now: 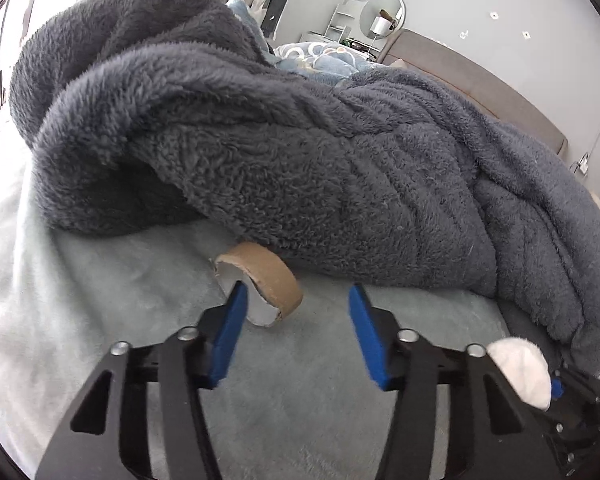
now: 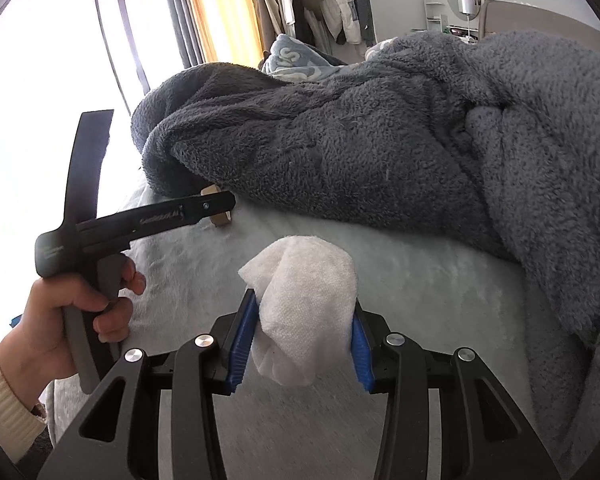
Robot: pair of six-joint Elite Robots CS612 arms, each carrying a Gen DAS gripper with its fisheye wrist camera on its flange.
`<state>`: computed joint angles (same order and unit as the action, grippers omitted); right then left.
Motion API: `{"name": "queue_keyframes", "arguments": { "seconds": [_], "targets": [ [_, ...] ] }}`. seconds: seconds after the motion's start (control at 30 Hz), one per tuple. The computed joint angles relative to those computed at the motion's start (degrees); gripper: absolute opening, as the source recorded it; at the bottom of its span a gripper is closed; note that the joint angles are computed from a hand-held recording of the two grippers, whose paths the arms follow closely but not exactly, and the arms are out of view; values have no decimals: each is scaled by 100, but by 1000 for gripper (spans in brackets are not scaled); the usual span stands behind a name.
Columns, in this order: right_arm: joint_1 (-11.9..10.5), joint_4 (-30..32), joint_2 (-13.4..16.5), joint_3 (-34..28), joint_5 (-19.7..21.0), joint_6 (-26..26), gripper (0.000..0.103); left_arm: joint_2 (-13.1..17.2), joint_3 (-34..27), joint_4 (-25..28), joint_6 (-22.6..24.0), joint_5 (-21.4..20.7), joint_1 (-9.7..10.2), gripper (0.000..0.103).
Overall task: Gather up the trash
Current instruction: 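Grasp the white sock ball with the right tool while the left tool grasps the brown tape roll, then carry the tape roll and sock ball in both tools over the black bin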
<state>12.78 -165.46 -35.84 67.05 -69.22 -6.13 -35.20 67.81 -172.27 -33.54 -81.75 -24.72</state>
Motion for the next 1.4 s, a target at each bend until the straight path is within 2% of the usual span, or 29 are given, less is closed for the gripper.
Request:
{"name": "queue_keyframes", "arguments": {
  "seconds": [0.07,0.17,0.27,0.3,0.47,0.6,0.67,0.9,1.0,1.27,1.4],
  "targets": [
    [-11,-5,0,8,20,2,43,51,-65,-1,-85,-110,25,43],
    [-26,-12,-15,37,54,-1,43,94,-129,44,-88,-236,43,28],
    [-38,-29,-41,82,71,27,43,88,-126,54,4,-222,27,13],
    [-42,-34,-46,96,80,53,43,86,-125,50,21,-204,21,11],
    [-49,-69,-67,125,165,182,43,39,-26,-105,-4,-80,-12,8],
    [-87,-208,-140,226,428,500,43,-58,158,-281,14,-5,-55,7],
    [-110,-304,-194,304,563,732,43,-142,314,-404,57,51,-93,7],
    [-134,-543,-341,499,583,1176,43,-492,880,-559,317,255,-225,7],
    [-160,-652,-382,597,733,1434,43,-684,1185,-587,431,382,-300,7],
    [-39,-518,-576,871,583,1325,43,-1223,2055,-531,657,856,-513,7],
    [39,-627,-697,1034,550,1346,43,-1478,2490,-674,498,968,-554,7]
  ]
}}
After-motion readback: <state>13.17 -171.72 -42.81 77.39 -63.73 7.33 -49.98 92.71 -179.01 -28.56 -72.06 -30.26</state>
